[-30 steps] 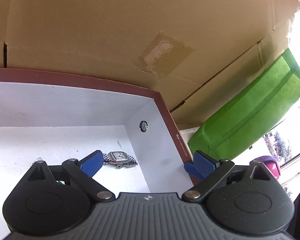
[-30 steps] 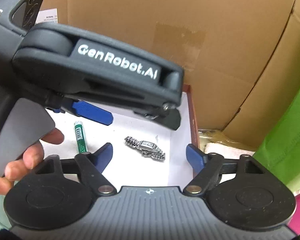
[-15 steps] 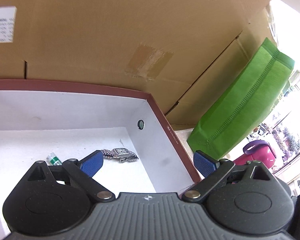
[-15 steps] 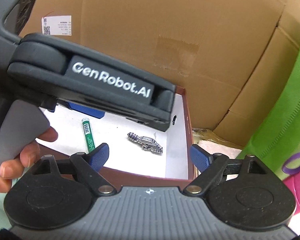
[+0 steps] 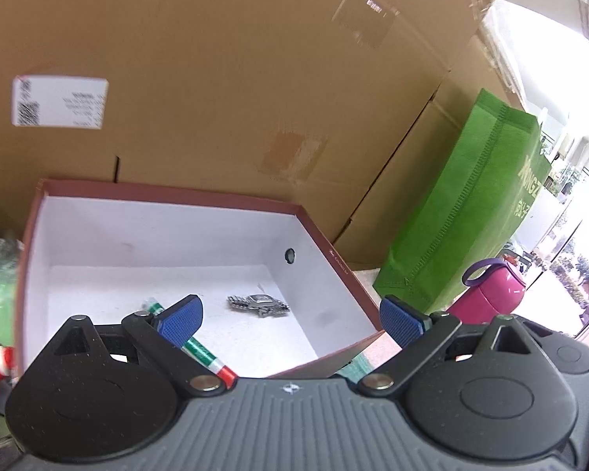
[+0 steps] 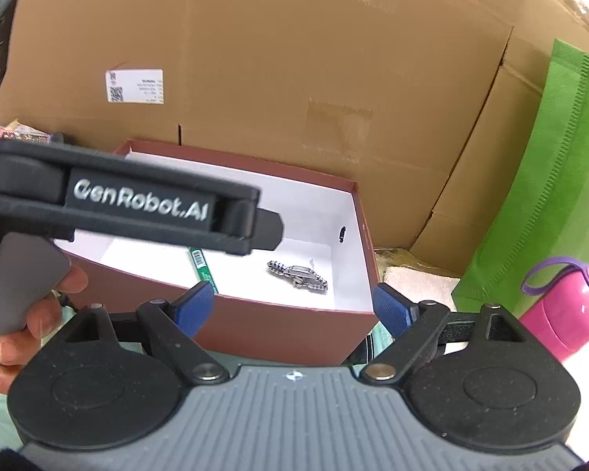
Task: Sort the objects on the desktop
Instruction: 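Withdraw the left tool and move it to the gold cosmetic box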
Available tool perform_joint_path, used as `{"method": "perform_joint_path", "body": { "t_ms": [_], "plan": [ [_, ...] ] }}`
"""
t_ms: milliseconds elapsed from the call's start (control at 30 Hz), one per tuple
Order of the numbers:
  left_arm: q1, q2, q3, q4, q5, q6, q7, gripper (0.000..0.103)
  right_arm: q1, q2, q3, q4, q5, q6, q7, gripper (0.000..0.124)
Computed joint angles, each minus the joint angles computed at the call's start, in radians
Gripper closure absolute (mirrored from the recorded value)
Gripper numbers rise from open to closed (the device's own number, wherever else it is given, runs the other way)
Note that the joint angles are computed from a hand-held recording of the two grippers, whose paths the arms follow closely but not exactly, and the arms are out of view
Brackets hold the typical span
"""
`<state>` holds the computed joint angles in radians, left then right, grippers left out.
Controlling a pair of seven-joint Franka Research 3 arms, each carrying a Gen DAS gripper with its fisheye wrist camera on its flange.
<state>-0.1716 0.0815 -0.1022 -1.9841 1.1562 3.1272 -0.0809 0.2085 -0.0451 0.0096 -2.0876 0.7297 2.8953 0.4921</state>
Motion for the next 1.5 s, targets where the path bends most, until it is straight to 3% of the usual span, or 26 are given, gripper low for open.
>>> {"method": "perform_joint_path", "body": {
  "t_ms": [133,233,467,633,933,1267,1400,1500],
  "plan": [
    [0.006,-0.072,-0.01,-0.042,0.221,-0.041,-0.225,0.004,0.016,-0.071,-0.01,-0.055,0.027,-0.009,-0.009,0.038],
    [0.035,-0.13,-0.043,-0.094,0.293,-0.061,-0.311,0.004,0.044,-0.113,-0.028,-0.094,0.096,-0.014,-0.068,0.038],
    [0.078,-0.282,-0.117,-0.263,0.231,-0.144,-0.274,0.004,0.121,-0.217,-0.071,-0.189,0.248,-0.032,-0.22,0.038],
    [0.119,-0.384,-0.15,-0.378,0.319,-0.124,-0.42,0.004,0.164,-0.277,-0.092,-0.253,0.362,-0.078,-0.336,0.037],
    [0.123,-0.62,-0.205,-0.635,0.244,-0.218,-0.466,0.004,0.2,-0.35,-0.088,-0.366,0.462,-0.183,-0.439,0.037],
    [0.095,-0.845,-0.234,-0.878,-0.05,-0.301,-0.26,0.004,0.212,-0.349,-0.047,-0.438,0.535,-0.331,-0.535,0.037],
    [0.135,-0.894,-0.239,-0.928,-0.107,-0.276,-0.215,0.006,0.213,-0.317,-0.027,-0.431,0.555,-0.368,-0.546,0.038],
    [0.209,-0.907,-0.256,-0.941,-0.099,-0.195,-0.211,0.012,0.214,-0.293,-0.006,-0.421,0.579,-0.359,-0.563,0.039]
  ]
}}
